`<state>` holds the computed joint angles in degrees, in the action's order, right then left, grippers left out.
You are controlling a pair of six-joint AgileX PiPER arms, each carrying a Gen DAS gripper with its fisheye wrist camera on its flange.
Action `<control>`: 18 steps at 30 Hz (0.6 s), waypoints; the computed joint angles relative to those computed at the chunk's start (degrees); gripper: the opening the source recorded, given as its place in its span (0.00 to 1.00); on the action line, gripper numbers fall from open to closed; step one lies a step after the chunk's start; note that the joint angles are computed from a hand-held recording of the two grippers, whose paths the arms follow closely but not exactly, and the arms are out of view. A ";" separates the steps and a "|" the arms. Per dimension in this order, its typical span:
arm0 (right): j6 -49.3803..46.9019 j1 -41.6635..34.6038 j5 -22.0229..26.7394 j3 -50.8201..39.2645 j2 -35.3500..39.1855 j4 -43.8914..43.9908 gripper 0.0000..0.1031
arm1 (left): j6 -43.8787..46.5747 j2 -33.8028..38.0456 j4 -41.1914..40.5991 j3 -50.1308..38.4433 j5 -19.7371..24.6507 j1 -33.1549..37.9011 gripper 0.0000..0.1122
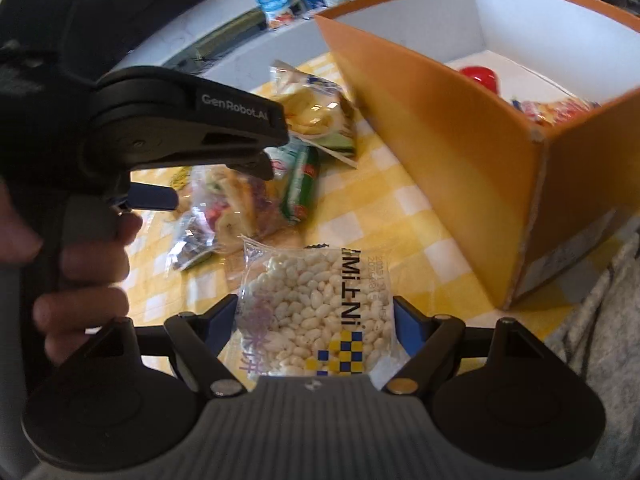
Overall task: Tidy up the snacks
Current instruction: 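Close the left gripper on the dried-fruit bag and lift it while the right holds the MILNI bag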
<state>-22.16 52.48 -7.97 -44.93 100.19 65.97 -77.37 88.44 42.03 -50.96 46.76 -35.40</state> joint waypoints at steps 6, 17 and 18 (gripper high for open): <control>3.47 -0.01 -0.05 0.34 -0.23 -3.68 0.76 | 12.94 2.28 -11.87 -3.82 -1.72 6.97 0.83; 14.61 -0.37 0.58 0.53 -0.18 -14.69 0.76 | 16.56 2.77 -13.23 -3.59 -4.00 7.90 0.60; 17.18 -0.47 0.39 0.71 -0.16 -17.22 0.76 | 16.41 2.20 -13.10 -2.98 -4.45 8.02 0.58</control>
